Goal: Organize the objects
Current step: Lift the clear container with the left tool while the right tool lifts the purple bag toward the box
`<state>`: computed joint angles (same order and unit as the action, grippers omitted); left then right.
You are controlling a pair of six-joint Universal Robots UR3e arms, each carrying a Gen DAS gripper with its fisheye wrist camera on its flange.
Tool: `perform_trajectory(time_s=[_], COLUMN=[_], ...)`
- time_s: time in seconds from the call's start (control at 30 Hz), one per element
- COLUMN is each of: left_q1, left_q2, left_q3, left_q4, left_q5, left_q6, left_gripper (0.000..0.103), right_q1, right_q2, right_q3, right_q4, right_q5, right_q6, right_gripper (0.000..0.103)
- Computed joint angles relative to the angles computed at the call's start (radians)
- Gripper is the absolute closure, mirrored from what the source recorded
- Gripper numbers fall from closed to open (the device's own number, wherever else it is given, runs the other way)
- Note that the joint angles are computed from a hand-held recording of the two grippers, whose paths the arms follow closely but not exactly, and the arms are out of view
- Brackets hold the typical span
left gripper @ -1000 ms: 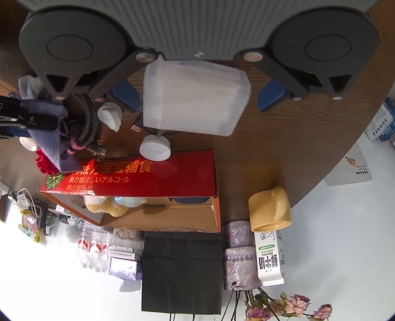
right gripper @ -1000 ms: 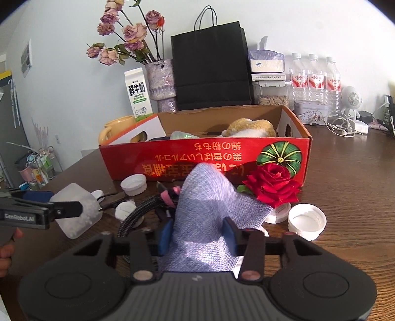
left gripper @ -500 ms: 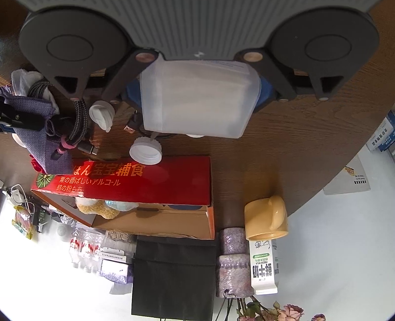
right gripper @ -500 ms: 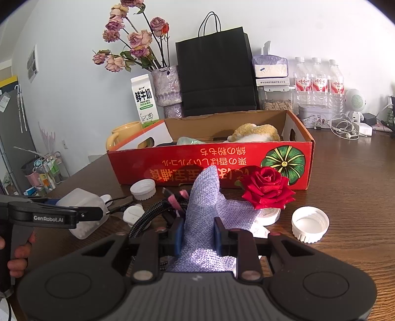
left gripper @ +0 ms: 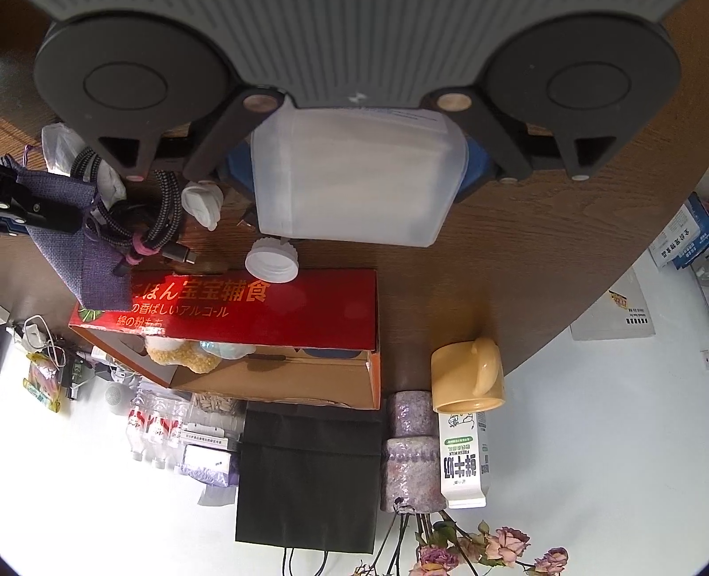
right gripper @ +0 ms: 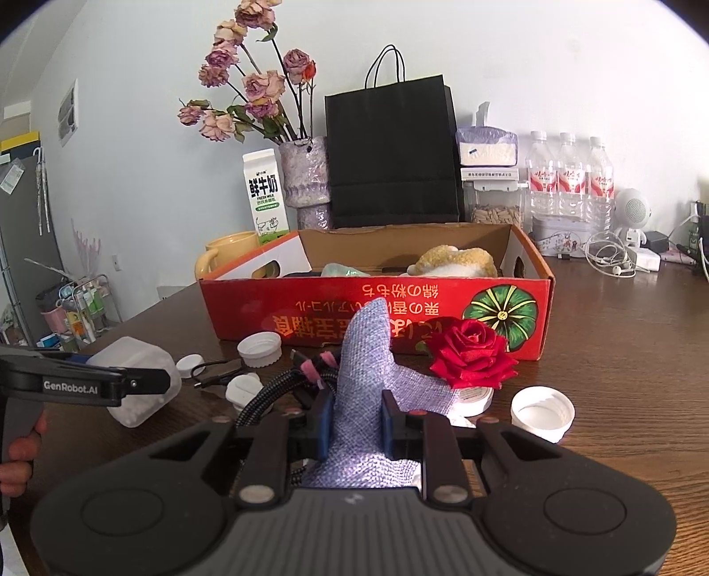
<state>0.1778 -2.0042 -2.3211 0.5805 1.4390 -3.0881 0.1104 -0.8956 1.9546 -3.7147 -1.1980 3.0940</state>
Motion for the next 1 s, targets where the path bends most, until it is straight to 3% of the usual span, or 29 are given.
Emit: perform_trajectory(time_s=[0.7, 1.0], left_q1=[-0.018, -0.099], left_q2=[0.11, 0.144], left_q3=[-0.094, -0.002], left_q4=[0.058, 0.012], left_q5=[0.011, 0.046], left_q6=[-0.015, -0.061], left_gripper=[0.016, 0.016], right_q1=[-0.007, 0.008], right_q2=[-0.081, -0.115], right_q3=[0.126, 0.081], right_q4=[-0.136, -0.116], right_q5=[0.006, 0.012], right_q6=[-0.03, -0.043], right_gripper=[0.087, 0.087])
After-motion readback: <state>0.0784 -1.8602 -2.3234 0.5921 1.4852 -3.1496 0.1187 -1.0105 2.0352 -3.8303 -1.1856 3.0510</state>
